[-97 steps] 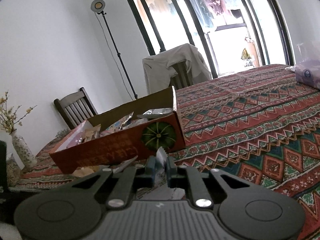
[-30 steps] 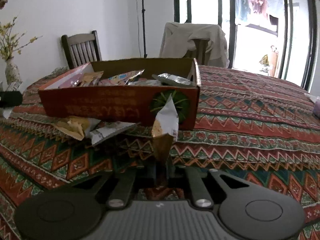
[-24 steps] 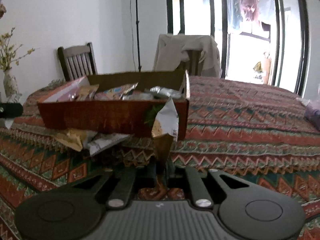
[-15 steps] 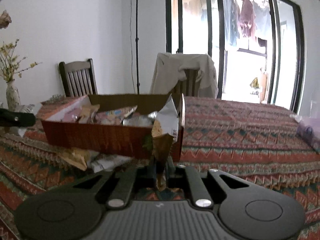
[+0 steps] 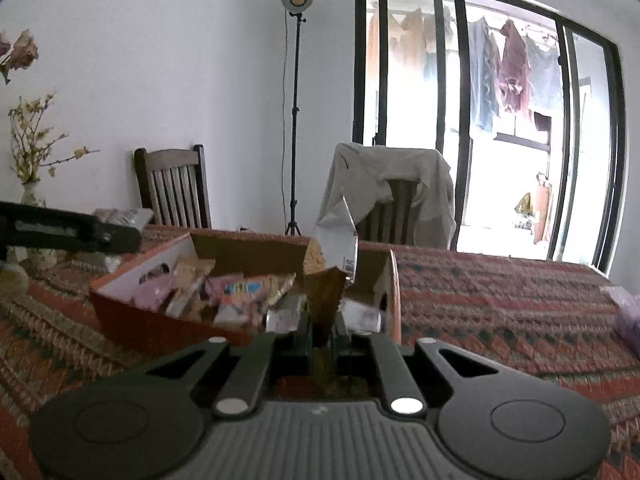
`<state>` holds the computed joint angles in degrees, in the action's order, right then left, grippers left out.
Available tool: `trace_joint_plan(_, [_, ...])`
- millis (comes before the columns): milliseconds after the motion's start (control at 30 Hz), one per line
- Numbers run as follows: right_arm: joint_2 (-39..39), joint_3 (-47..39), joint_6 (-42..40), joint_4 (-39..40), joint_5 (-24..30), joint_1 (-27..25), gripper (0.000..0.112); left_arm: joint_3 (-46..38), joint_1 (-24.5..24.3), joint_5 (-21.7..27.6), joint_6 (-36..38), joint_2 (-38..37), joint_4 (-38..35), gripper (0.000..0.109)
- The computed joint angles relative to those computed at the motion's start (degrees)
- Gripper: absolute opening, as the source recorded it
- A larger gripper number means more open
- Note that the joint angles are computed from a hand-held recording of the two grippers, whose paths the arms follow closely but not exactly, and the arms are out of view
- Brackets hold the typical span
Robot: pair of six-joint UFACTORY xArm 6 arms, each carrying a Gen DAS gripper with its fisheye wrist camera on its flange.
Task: Organize snacks
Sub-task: 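Carry both packets into the cardboard box and open both tools to release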
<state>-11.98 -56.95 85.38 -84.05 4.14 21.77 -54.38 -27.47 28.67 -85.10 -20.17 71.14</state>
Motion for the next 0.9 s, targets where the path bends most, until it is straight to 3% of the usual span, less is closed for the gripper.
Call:
trace_joint_plan(433, [16.2,-18.9,12.7,-9.2,-0.7,-0.2,0.008,-9.3,7.3,-4.0,-10.7,11.9,7.3,0.063])
trace_joint_plan(800, [19.7,-21.1,17.1,-14.6,-1.2,-0.3,0.008,-9.4,8.2,-6.5,-11.1,14.9,10.4,0.063])
trace_joint_plan(900, [19.8,-20.5,15.2,-12.8,-2.2,-0.7,0.009,-9.0,8.6,-7.9,-12.5,15.0,11.7,0.067])
